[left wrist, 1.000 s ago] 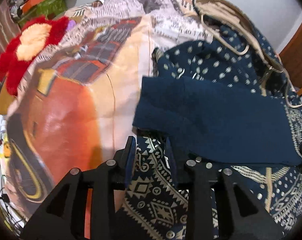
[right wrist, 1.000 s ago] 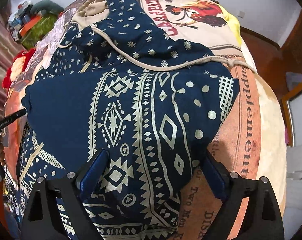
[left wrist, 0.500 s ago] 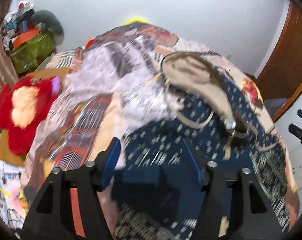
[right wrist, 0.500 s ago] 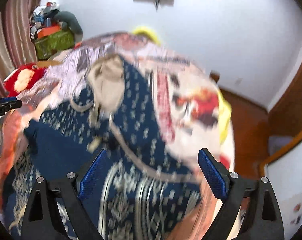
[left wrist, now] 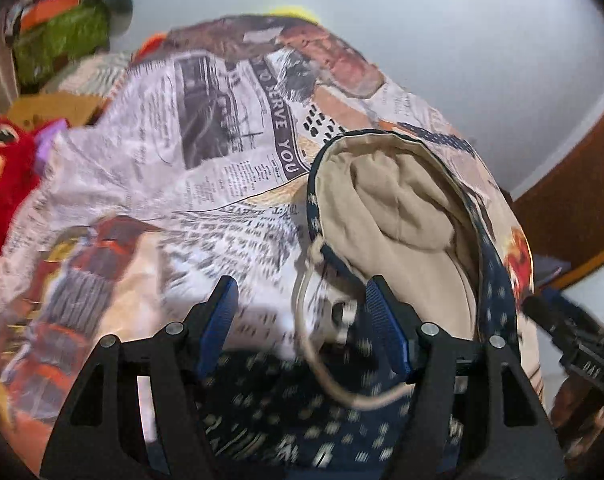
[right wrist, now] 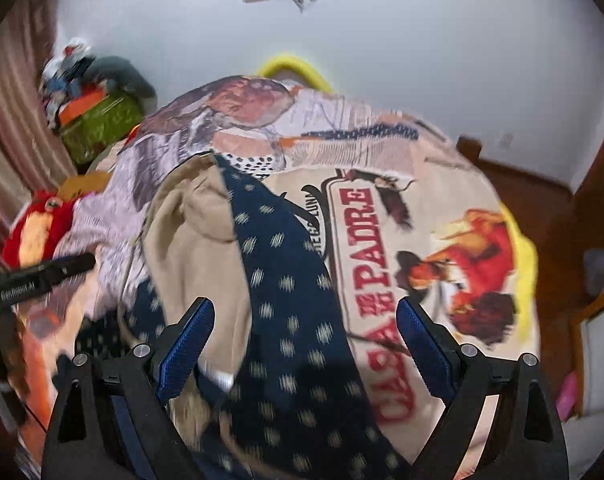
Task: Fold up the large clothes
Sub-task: 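Grasp the hood edge with the left gripper while the right gripper grasps the garment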
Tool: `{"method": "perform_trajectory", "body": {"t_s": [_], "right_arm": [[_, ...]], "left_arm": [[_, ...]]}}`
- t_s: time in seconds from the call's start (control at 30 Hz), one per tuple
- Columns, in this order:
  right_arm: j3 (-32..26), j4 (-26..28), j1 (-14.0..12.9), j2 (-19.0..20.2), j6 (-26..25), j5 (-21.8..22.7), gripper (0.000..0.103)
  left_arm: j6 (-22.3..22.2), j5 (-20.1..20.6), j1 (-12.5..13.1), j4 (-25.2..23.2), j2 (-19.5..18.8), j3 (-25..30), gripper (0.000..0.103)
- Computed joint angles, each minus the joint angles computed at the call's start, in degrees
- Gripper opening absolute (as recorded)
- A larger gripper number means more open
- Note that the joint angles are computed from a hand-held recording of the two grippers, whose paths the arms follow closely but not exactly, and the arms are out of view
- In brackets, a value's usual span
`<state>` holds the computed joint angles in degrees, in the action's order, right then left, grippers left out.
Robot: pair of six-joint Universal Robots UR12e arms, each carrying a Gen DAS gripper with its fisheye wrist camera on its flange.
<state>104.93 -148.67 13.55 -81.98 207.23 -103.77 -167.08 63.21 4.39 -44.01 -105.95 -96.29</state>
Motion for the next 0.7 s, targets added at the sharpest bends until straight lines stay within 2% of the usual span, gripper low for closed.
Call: {"method": "perform_trajectory", "body": {"t_s": [0.17,0.27,0.3,0.33,0.37,0.4,0.47,0.53,0.63,0.7], "right_arm": [[-2.62,-2.14,-2.02,4.45,2.12,6.54,0.090],[-4.74,-0.34,-1.95,7.10,3.44,6.21,0.080],[-5.24,0.55,-1.96,7.65,3.44,6.30,0.072],[-5.66,1.30,-1.92,8.23,3.32,6.17,0.066],[-5.94,1.96,-1.77,8.69,2.98,5.61,0.064],[-5.70,1.28,-1.70,8.84,2.56,5.53,0.062],[-4.82,-1.15,-1.45,8.69,1.32,4.90,0.053],[-4.08,-2.68,-1.23,8.34,-0.27,4.89,0.037],[-3.16,-3.96,-1.15,7.46,-0.26,5.53,0.022],[-2.68,-4.72,-1.03,6.87,-0.14,5.96,0.019]], "left_arm": [[-4.25,-3.93,-0.93,-3.41,-4.04,3.43,0.066],[-5.67,-2.64,-1.82,-3.00,-5.49,4.40,0.066],[-6.02,-2.56,-1.97,-2.84,-5.73,4.51,0.064],[-6.25,-2.86,-2.05,-1.98,-5.76,4.30,0.055],[-5.69,-3.56,-2.07,-1.56,-5.69,4.13,0.048],[-4.37,-4.73,-2.06,-2.29,-5.57,4.15,0.034],[-4.15,-2.91,-2.57,-0.35,-4.96,3.43,0.029],[-1.86,-2.01,-2.90,0.33,-4.25,2.91,0.012],[0.32,-0.92,-3.17,3.12,-2.54,1.61,0.011],[2.37,-1.25,-3.14,5.62,-0.84,0.35,0.010]]}}
